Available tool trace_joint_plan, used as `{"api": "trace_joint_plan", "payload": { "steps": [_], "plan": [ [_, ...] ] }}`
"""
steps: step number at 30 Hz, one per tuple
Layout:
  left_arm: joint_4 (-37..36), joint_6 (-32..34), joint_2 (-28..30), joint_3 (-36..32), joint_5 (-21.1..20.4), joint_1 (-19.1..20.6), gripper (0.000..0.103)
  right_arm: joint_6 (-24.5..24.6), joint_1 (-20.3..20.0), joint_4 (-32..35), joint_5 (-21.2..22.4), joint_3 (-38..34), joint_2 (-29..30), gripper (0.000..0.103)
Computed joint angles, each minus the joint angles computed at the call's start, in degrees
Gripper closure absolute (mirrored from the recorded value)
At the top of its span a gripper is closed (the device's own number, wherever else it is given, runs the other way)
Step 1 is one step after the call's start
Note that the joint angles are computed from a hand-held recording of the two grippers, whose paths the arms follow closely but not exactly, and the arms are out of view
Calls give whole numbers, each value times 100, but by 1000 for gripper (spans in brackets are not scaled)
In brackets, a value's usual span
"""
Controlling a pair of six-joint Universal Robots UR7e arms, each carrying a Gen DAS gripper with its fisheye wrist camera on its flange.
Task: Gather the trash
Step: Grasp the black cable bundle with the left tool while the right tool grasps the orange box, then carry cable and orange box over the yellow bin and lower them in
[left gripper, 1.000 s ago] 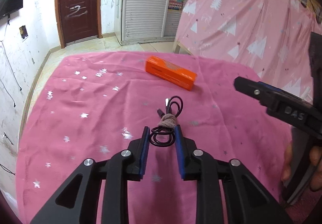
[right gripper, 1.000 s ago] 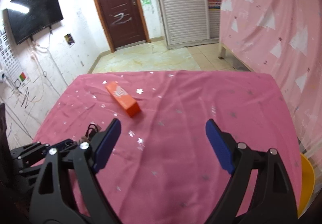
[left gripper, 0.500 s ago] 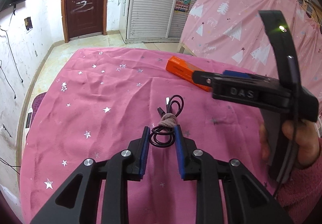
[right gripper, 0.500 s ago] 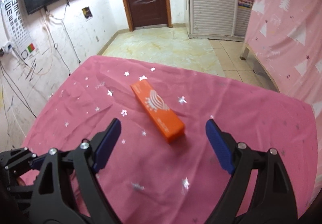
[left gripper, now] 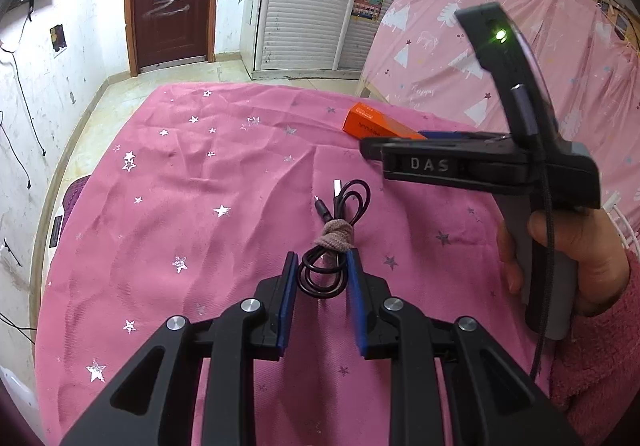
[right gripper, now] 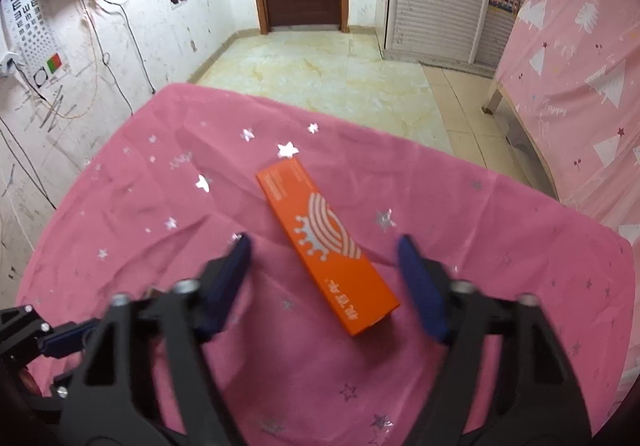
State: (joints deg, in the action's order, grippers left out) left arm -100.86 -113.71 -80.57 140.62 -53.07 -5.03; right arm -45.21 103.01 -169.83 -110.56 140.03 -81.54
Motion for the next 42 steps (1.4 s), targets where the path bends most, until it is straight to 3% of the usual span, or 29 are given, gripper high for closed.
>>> {"api": "trace_joint_plan", "payload": {
  "steps": [1, 3, 4, 12, 25, 42],
  "plan": [
    [8, -3, 11, -4, 22, -7, 85, -40, 9, -140, -55, 22, 34, 53],
    [-64, 22, -17, 36, 85, -8, 85, -78, 5, -242, -97, 15, 53, 79],
    [-111, 24, -50, 72, 135, -32, 86, -79, -8, -297, -100, 24, 48, 80],
    [-157, -34, -85, 127, 293, -158, 86, -16, -185, -356, 384, 219, -516, 81],
    [6, 160, 489, -380, 410, -148, 86, -57, -653, 196, 1032, 375, -1637, 81],
    [-413, 1110, 1440, -1130, 770, 85, 86, -519, -2122, 1247, 2197, 399, -3479, 81]
  ]
}}
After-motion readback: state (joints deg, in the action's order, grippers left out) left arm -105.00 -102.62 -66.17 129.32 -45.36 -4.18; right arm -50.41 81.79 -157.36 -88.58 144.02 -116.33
